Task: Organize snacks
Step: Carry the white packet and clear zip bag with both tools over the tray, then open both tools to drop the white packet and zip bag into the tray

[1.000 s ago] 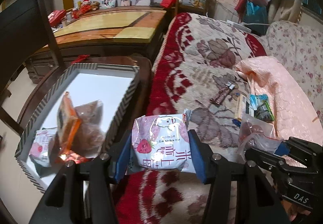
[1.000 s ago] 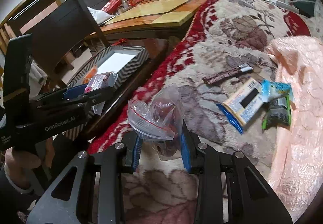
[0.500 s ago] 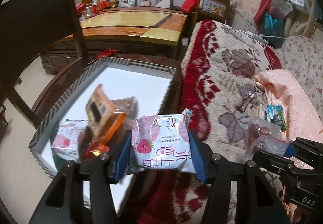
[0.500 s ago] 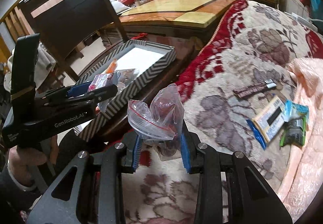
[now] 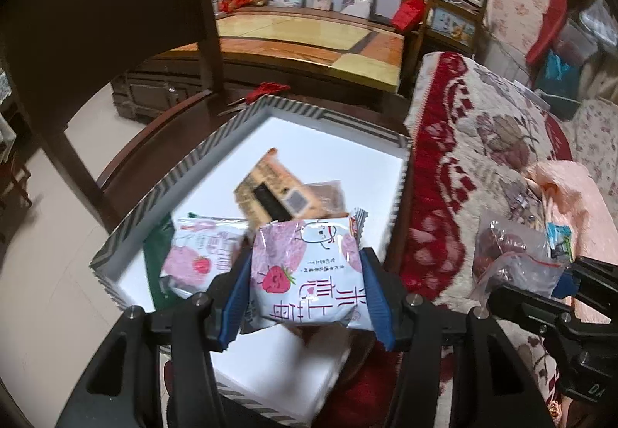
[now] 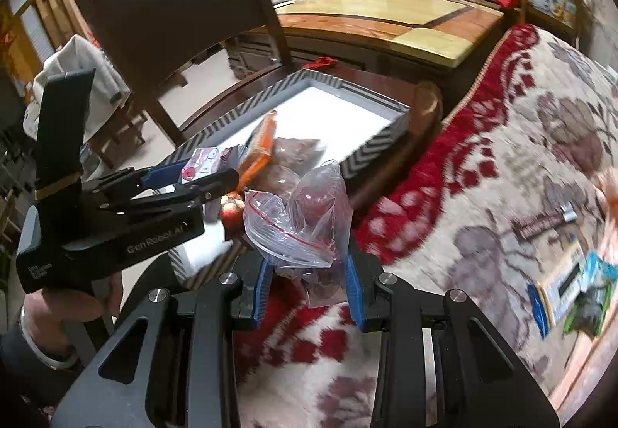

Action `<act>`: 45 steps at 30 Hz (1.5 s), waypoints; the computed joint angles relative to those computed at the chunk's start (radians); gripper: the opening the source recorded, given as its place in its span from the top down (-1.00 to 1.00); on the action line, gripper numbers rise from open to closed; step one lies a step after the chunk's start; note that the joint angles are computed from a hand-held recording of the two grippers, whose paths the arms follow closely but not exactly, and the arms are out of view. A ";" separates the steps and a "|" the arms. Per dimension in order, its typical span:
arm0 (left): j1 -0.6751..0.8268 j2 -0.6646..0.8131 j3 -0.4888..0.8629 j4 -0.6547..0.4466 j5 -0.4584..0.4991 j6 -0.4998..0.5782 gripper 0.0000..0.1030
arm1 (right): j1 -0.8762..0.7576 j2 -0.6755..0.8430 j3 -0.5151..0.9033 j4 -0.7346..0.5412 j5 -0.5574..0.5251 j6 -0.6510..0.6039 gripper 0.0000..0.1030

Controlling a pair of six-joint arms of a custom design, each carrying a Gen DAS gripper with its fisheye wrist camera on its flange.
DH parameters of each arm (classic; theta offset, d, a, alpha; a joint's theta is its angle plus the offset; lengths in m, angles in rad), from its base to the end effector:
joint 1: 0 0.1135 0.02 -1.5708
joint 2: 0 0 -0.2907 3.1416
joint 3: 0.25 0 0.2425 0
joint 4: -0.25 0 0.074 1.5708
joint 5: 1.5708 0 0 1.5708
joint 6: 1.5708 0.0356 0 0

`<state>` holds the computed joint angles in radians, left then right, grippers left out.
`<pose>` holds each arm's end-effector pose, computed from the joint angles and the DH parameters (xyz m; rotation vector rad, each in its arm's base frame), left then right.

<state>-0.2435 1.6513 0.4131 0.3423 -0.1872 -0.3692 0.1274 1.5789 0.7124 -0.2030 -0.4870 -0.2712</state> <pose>0.2393 -0.0526 0.1157 -0.2338 2.4344 -0.0399 0.2666 0.0509 0.1715 -0.6640 2.4681 0.5851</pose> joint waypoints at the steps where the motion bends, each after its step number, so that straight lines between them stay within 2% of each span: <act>1: 0.012 0.000 -0.003 0.003 0.005 0.003 -0.11 | 0.013 0.007 0.006 0.002 0.003 0.006 0.38; 18: 0.207 0.072 -0.010 0.060 0.075 0.065 -0.11 | 0.195 0.190 0.155 0.039 0.064 0.091 0.38; 37: 0.222 0.163 0.051 0.066 0.061 0.084 -0.11 | 0.278 0.404 0.348 0.034 0.132 0.135 0.38; 45: 0.212 0.186 0.072 0.048 0.029 0.076 -0.25 | 0.261 0.407 0.345 0.025 0.105 0.152 0.32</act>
<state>-0.0312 1.8377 0.4848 0.3905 -0.1577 -0.2935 0.3880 1.9861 1.0571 -0.1784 -0.3815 -0.1193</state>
